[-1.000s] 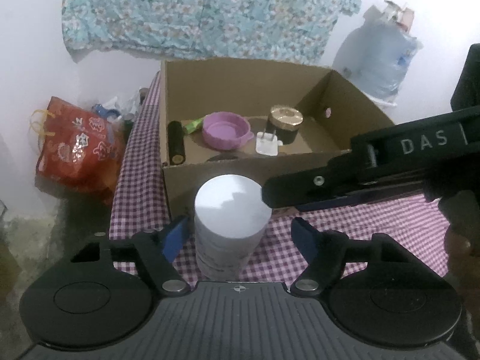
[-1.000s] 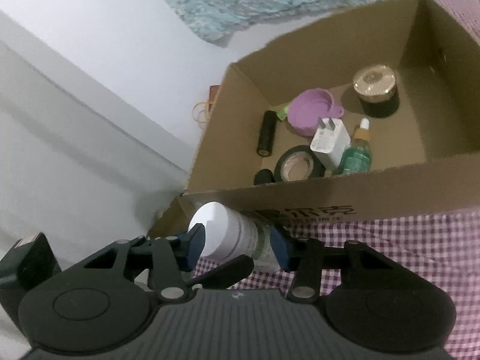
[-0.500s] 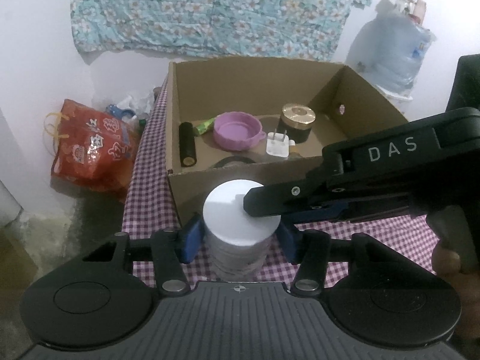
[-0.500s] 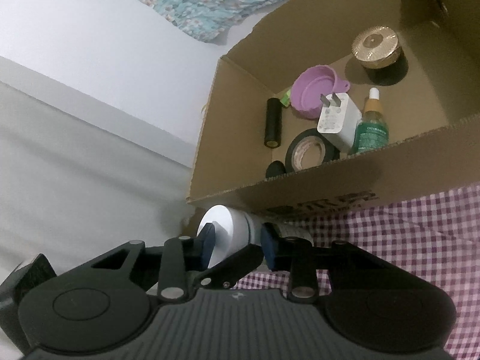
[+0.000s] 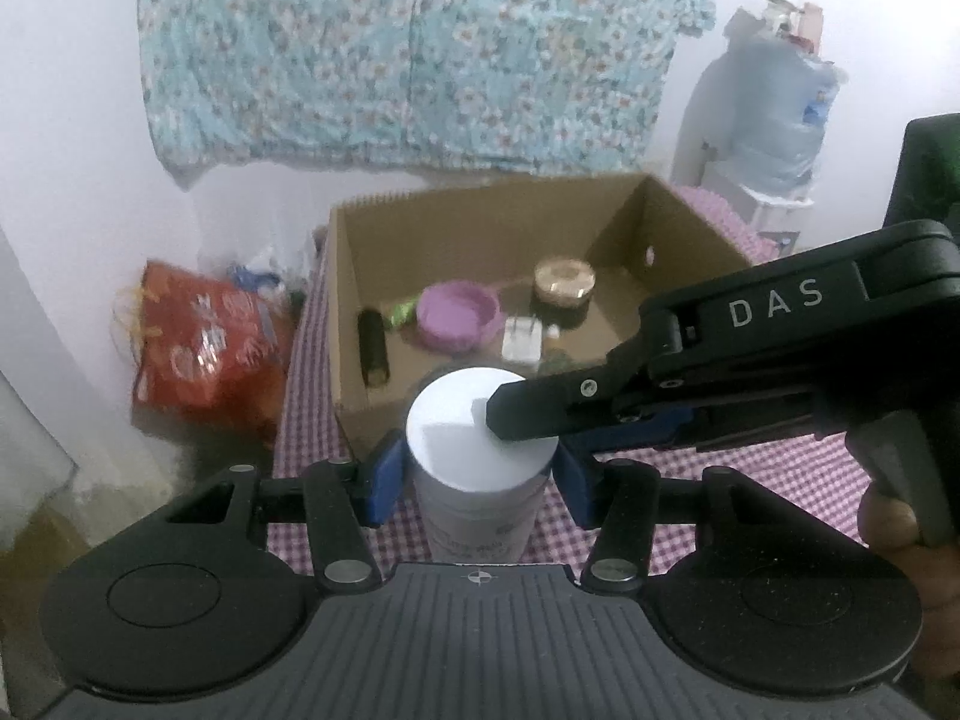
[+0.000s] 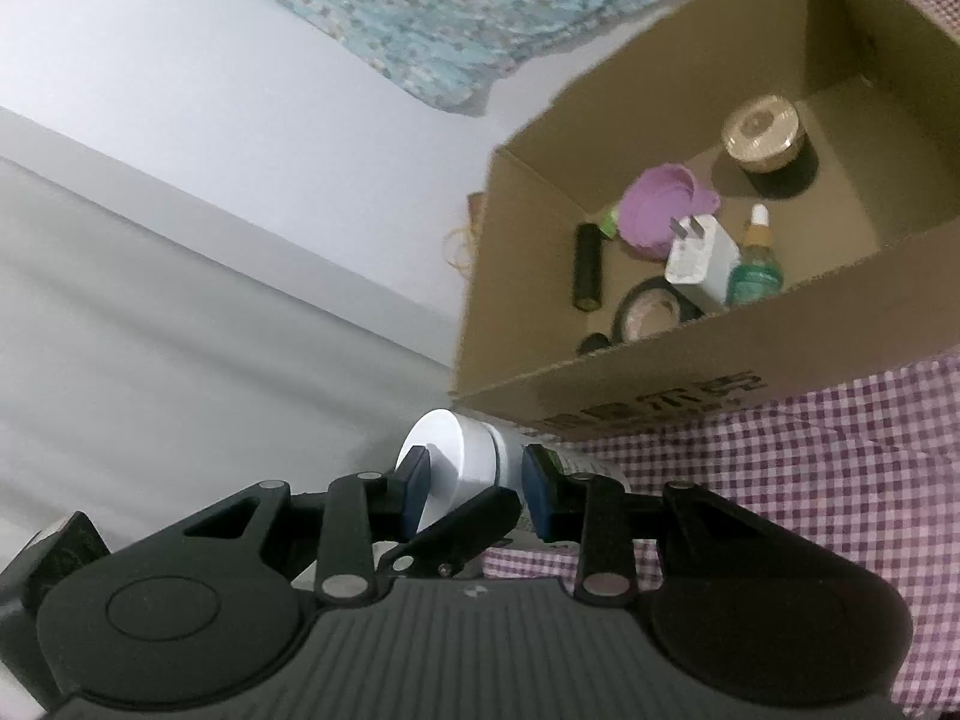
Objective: Organize rigid objects
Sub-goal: 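Carry the white pill bottle into the box and open the right tool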
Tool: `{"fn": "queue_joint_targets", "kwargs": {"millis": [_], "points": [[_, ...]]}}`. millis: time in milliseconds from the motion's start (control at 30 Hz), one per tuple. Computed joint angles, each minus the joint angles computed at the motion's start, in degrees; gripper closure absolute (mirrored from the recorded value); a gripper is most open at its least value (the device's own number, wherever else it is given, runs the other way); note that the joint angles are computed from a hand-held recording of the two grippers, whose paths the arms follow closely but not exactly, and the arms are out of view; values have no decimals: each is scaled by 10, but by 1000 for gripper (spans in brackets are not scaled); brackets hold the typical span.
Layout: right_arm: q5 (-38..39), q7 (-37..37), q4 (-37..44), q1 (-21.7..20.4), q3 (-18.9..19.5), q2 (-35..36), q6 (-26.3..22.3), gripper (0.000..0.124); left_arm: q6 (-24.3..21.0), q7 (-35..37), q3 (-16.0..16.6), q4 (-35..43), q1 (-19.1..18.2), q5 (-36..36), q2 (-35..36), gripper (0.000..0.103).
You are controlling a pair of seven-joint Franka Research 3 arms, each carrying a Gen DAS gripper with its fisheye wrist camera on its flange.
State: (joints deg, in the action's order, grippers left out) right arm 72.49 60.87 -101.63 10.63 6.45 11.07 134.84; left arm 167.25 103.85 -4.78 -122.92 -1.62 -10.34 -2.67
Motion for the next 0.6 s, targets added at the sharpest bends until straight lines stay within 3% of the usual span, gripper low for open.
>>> {"fn": "queue_joint_targets", "kwargs": {"millis": [133,333,600], "points": [[19,-20,-3,-7,-5,-23,-9,87,9,-5,-2,10,-8,16,-16,51],[39,-47,22,-15,-21,-39,2,87,10,50,-10,88,-29,-50,21,51],[-10,-20,105,-43,-33,12,36,87,-22,93,-91,246,-1,-114,151,51]]}}
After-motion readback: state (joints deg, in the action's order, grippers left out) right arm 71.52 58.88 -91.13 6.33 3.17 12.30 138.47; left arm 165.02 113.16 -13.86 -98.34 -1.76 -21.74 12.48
